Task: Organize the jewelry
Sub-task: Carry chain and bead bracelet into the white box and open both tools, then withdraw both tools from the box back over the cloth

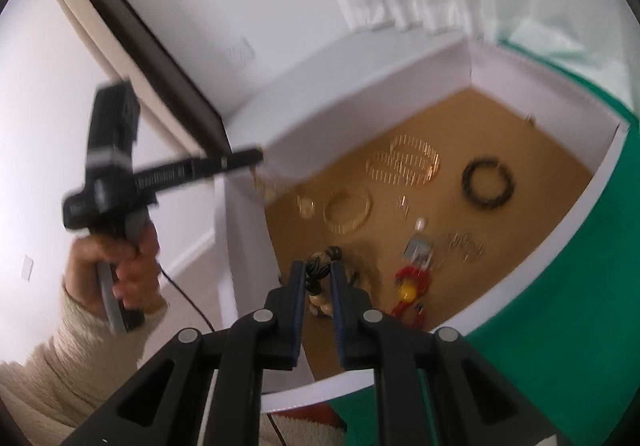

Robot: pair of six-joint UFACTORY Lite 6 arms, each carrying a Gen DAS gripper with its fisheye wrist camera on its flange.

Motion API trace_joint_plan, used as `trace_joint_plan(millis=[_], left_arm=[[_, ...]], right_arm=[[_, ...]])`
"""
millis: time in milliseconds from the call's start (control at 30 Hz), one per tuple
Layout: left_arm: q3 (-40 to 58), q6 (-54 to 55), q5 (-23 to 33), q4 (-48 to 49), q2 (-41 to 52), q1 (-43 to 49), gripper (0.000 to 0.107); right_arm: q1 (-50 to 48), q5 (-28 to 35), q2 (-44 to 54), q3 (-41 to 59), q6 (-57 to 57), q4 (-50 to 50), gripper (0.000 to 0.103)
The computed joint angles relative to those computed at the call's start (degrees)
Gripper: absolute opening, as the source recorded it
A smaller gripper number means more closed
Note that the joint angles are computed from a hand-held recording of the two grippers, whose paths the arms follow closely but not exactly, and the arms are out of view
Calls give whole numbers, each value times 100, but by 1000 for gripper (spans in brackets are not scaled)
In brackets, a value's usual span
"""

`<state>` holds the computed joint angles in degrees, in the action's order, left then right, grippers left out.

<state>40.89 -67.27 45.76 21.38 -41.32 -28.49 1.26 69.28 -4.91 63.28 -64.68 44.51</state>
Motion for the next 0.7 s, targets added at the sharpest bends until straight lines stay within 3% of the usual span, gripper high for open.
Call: trace_joint_plan(millis=[200, 267, 333, 433, 533, 700], left_arm=[[-357, -361, 334, 305, -166, -116, 29], [-346, -637, 470, 487, -144, -337, 45], [-218, -1178, 755, 862, -31, -860, 56], [164, -1847, 1183, 1320, 269, -1741, 64], [799, -2594, 1528, 1829, 901, -2795, 74], [2265, -3038, 1406, 2374, 2524, -3918, 79]], right_arm=[[530, -612, -218, -739, 77, -422, 18], [366, -588, -294, -768, -14, -371, 45], [-39, -341, -442, -731, -195, -245, 46], [-782, 74, -540, -534, -604, -55, 46], [-1691, 275, -650, -490, -1195, 95, 55], [-3441, 123, -455, -518, -2337, 236, 58]])
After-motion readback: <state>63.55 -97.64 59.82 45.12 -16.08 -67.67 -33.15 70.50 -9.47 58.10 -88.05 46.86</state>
